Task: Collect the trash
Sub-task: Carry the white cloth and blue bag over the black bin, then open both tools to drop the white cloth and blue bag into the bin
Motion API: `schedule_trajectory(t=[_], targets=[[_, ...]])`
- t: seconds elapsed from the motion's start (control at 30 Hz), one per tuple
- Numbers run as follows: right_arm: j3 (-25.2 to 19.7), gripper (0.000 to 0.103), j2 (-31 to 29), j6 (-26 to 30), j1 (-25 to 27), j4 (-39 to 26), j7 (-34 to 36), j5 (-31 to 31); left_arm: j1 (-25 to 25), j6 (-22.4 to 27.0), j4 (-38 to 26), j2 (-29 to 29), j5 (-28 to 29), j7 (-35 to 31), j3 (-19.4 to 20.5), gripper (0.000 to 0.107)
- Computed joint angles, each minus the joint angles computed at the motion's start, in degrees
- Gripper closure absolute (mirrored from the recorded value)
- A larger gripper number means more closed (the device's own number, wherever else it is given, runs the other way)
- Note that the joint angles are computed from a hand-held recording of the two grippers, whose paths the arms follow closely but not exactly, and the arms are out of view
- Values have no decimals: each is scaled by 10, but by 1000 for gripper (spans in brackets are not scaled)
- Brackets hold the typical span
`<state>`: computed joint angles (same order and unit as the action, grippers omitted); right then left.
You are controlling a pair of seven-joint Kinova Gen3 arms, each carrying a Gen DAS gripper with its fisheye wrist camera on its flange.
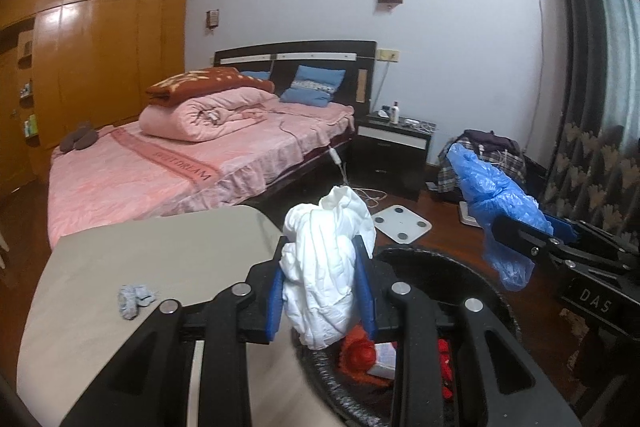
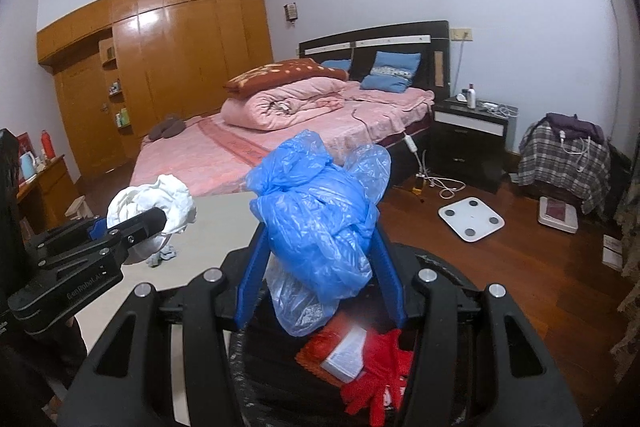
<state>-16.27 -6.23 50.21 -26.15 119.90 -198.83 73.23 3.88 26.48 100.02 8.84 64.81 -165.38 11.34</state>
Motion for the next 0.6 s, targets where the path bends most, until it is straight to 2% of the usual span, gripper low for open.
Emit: schedule_trajectory(t=[0.3,0.6], targets=[[-4,53,-14,19,5,27,-9,-22,22,-6,-14,22,-27,12,20,77],[0,53,-12,17,13,43,-17,-35,39,-28,-24,49,-78,48,49,77]])
